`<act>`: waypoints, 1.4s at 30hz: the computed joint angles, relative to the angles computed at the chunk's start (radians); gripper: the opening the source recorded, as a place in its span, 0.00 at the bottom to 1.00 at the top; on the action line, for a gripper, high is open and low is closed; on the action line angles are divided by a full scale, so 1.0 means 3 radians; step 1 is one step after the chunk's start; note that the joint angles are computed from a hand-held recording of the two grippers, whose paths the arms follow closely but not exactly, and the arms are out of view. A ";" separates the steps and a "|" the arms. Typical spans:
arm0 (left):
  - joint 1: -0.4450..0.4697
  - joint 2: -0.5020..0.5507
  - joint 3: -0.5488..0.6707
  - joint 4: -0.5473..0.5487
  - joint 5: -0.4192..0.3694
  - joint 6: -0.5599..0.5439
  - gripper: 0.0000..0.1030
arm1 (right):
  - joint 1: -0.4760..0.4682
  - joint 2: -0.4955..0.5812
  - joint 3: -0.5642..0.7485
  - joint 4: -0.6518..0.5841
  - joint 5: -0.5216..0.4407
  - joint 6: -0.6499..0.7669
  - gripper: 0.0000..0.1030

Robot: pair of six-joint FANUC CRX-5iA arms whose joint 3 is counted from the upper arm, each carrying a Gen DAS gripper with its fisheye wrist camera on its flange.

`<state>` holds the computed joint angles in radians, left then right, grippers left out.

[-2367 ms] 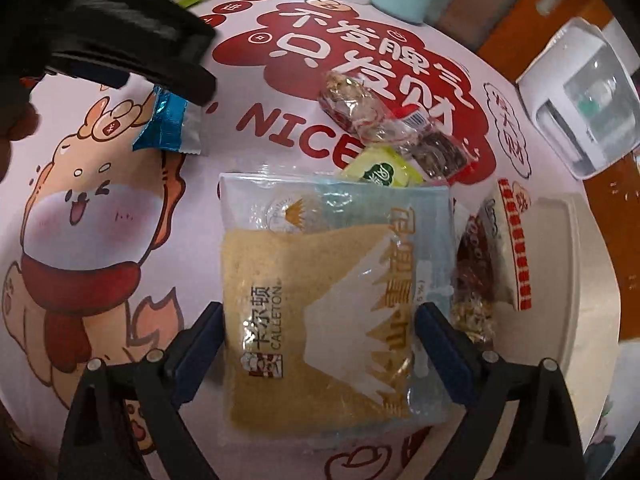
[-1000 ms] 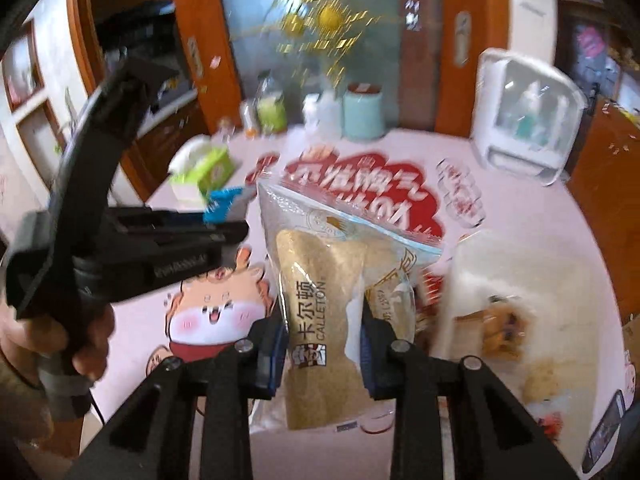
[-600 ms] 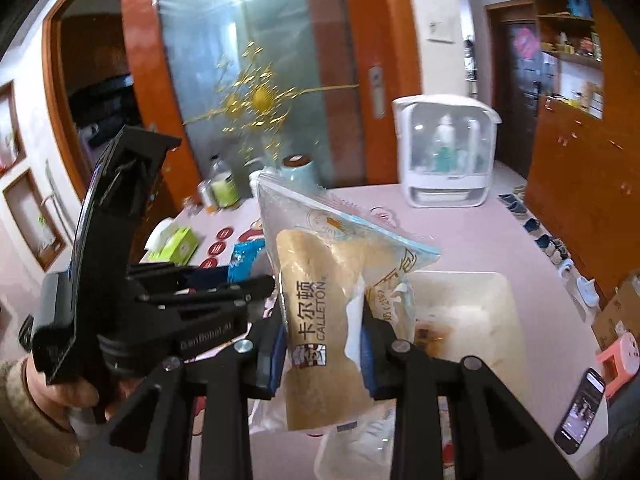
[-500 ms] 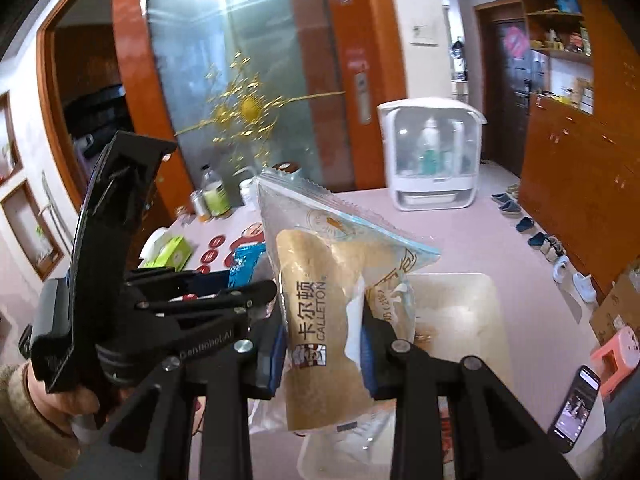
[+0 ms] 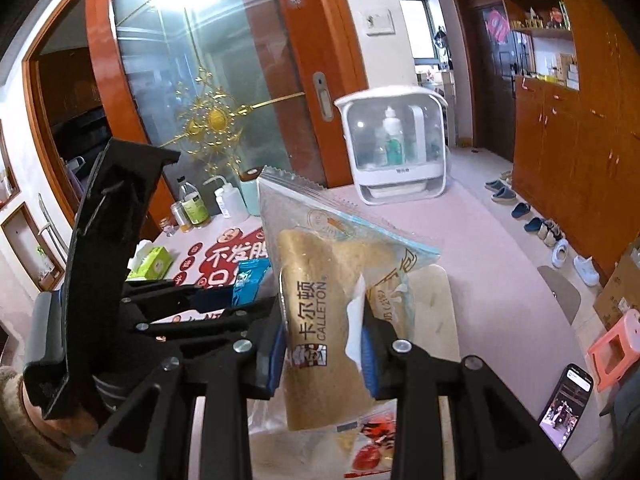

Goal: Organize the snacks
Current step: 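Carry the candy and bread bag over the tray and release both, then withdraw both grippers from the tray toward the remaining snacks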

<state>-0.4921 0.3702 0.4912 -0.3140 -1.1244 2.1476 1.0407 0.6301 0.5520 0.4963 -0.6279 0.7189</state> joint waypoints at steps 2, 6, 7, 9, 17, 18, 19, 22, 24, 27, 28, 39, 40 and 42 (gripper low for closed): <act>-0.0024 0.0101 0.0094 -0.0004 -0.0069 0.0044 0.27 | -0.0048 0.0012 0.0037 -0.0172 -0.0018 0.0159 0.31; -0.0025 0.0258 0.0219 0.0069 -0.0164 0.0128 0.27 | -0.0110 0.0055 0.0110 -0.0315 -0.0081 0.0378 0.31; -0.0016 0.0290 0.0237 0.0111 -0.0181 0.0145 0.27 | -0.0123 0.0059 0.0119 -0.0350 -0.0088 0.0429 0.31; 0.0006 0.0331 0.0242 0.0196 -0.0193 0.0177 0.27 | -0.0152 0.0093 0.0179 -0.0429 -0.0131 0.0530 0.32; 0.0056 0.0384 0.0196 0.0350 -0.0227 0.0280 0.43 | -0.0213 0.0401 0.0684 -0.0696 -0.0543 0.0898 0.37; 0.0062 0.0361 0.0158 0.0359 -0.0200 0.0283 0.64 | -0.0214 0.0443 0.0745 -0.0694 -0.0598 0.0915 0.38; 0.0042 0.0367 0.0180 0.0301 -0.0253 0.0308 0.77 | -0.0222 0.0483 0.0803 -0.0713 -0.0636 0.0935 0.41; 0.0002 0.0331 0.0146 0.0156 -0.0279 0.0378 0.87 | -0.0287 0.0528 0.0937 -0.1045 -0.0631 0.1127 0.52; 0.0008 0.0317 0.0125 0.0144 -0.0310 0.0411 0.87 | -0.0318 0.0543 0.1010 -0.1222 -0.0638 0.1191 0.55; 0.0034 0.0268 0.0055 0.0140 -0.0330 0.0514 0.87 | -0.0312 0.0576 0.1077 -0.1221 -0.0671 0.1169 0.61; 0.0044 0.0233 0.0006 0.0136 -0.0311 0.0558 0.87 | -0.0311 0.0574 0.1080 -0.1231 -0.0667 0.1171 0.62; 0.0042 -0.0121 -0.0369 -0.0045 -0.0225 0.0854 0.87 | -0.0241 0.0652 0.1291 -0.1242 -0.0800 0.1176 0.62; 0.0035 -0.0165 -0.0403 -0.0080 -0.0230 0.0874 0.87 | -0.0229 0.0649 0.1293 -0.1223 -0.0801 0.1152 0.62; 0.0014 -0.0262 -0.0461 -0.0185 -0.0267 0.0926 0.87 | -0.0211 0.0634 0.1285 -0.1202 -0.0783 0.1121 0.62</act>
<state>-0.4879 0.2917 0.3528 -0.3695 -1.2045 2.4256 0.9775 0.8202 0.9375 0.1357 -0.8627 1.0551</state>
